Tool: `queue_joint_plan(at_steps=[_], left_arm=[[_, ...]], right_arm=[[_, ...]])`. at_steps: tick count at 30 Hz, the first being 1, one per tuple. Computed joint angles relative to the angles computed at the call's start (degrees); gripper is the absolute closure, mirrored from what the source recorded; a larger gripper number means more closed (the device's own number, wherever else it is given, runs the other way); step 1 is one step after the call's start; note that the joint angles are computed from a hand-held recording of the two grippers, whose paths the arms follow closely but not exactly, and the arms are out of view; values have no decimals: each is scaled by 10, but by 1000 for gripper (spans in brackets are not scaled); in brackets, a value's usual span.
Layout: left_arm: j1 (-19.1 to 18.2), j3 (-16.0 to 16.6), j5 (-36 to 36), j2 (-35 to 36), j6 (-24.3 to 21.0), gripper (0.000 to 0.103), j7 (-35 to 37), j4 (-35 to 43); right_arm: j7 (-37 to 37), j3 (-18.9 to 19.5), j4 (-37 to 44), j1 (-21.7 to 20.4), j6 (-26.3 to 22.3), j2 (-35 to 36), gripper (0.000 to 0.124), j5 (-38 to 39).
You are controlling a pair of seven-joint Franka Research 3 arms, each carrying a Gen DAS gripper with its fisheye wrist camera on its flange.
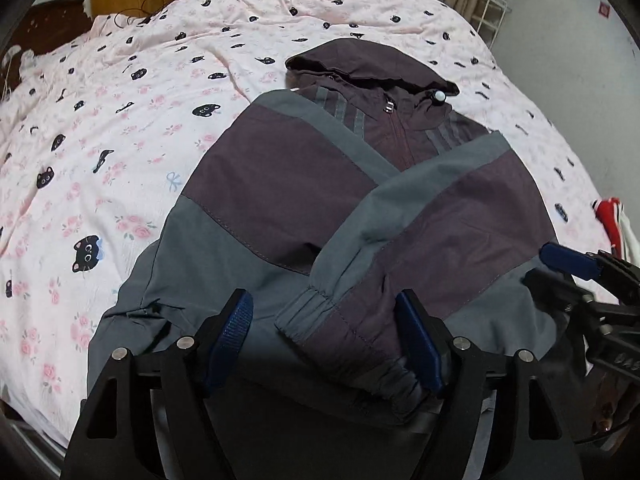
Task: Fold clothes
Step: 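Carry the grey sleeve cuff across the jacket body with the right gripper, then open the right gripper and release the folded sleeve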
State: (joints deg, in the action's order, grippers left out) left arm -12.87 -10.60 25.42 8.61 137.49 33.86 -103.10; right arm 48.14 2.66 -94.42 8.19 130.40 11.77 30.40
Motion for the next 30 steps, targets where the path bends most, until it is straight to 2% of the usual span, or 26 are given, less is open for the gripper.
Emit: queue_joint_plan(at_steps=[8, 17, 19, 22, 24, 27, 30], left_arm=[[2, 1, -7, -1, 7, 32, 2, -4], [16, 3, 19, -63, 105, 32, -55, -74], [17, 1, 27, -68, 103, 32, -60, -78], [17, -5, -2, -51, 51, 32, -32, -58], [17, -6, -22, -39, 36, 32, -17, -49], [12, -5, -14, -34, 27, 32, -18, -42], [10, -5, -9, -43, 35, 32, -22, -48]], right_arm=[[0, -2, -13, 3, 2, -1, 69, -18], [-91, 3, -66, -6, 30, -62, 69, 87], [-116, 2, -77, -2, 28, -73, 69, 102], [-124, 3, -99, 14, 41, -83, 69, 70], [-110, 3, -110, 24, 46, -80, 69, 38], [-104, 2, -120, 30, 54, -76, 68, 27], [-106, -1, -107, 26, 32, -74, 67, 38]])
